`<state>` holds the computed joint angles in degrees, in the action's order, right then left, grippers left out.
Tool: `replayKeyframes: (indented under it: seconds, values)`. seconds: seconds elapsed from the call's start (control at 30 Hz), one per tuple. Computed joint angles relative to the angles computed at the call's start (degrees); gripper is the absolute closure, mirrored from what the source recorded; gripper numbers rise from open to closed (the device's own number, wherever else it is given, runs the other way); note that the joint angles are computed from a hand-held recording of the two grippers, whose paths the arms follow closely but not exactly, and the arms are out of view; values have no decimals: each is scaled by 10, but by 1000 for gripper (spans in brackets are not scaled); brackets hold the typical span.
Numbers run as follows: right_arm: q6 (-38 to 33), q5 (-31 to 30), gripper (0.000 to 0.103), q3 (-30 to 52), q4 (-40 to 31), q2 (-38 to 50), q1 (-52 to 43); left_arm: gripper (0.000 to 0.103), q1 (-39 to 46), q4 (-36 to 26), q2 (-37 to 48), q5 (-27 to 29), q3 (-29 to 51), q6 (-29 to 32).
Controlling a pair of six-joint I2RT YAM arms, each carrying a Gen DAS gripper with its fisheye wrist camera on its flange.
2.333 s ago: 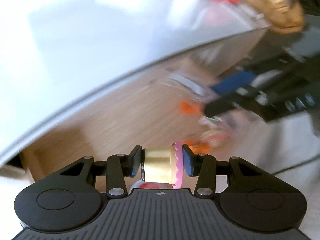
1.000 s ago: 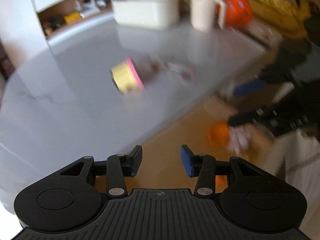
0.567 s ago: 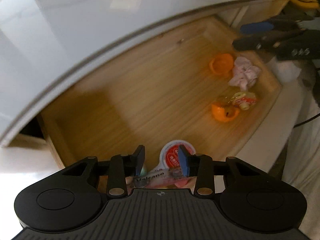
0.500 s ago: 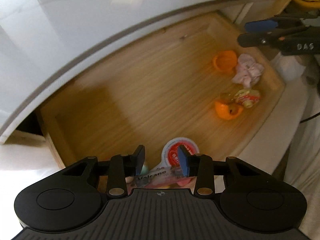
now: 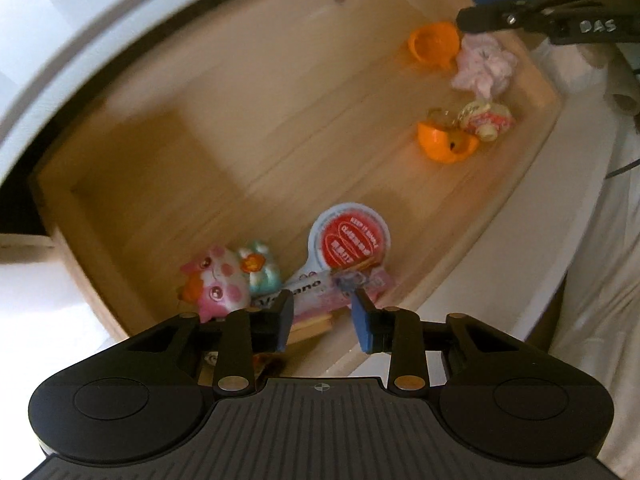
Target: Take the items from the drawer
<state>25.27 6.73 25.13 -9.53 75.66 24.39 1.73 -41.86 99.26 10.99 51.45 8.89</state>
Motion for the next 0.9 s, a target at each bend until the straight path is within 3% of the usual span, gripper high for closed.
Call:
replayKeyframes:
  seconds: [0.23, 0.3, 0.43, 0.7, 0.8, 0.9]
  values:
    - [6, 0, 42, 5, -4, 16, -9, 75, 26, -76, 38, -17, 41, 31]
    - [7, 1, 42, 6, -3, 20, -10, 81, 42, -89, 57, -12, 46, 19]
    - [9, 5, 42, 11, 1, 32, -7, 81, 50, -74, 106, -1, 55, -23]
    - [14, 8, 42, 13, -10, 29, -14, 80, 29, 106, 89, 62, 29, -120]
    - [12, 12, 42, 13, -11, 32, -12, 80, 39, 129, 54, 84, 15, -130]
    - [11, 13, 42, 11, -10, 30, -11, 80, 50, 142, 9, 62, -16, -139]
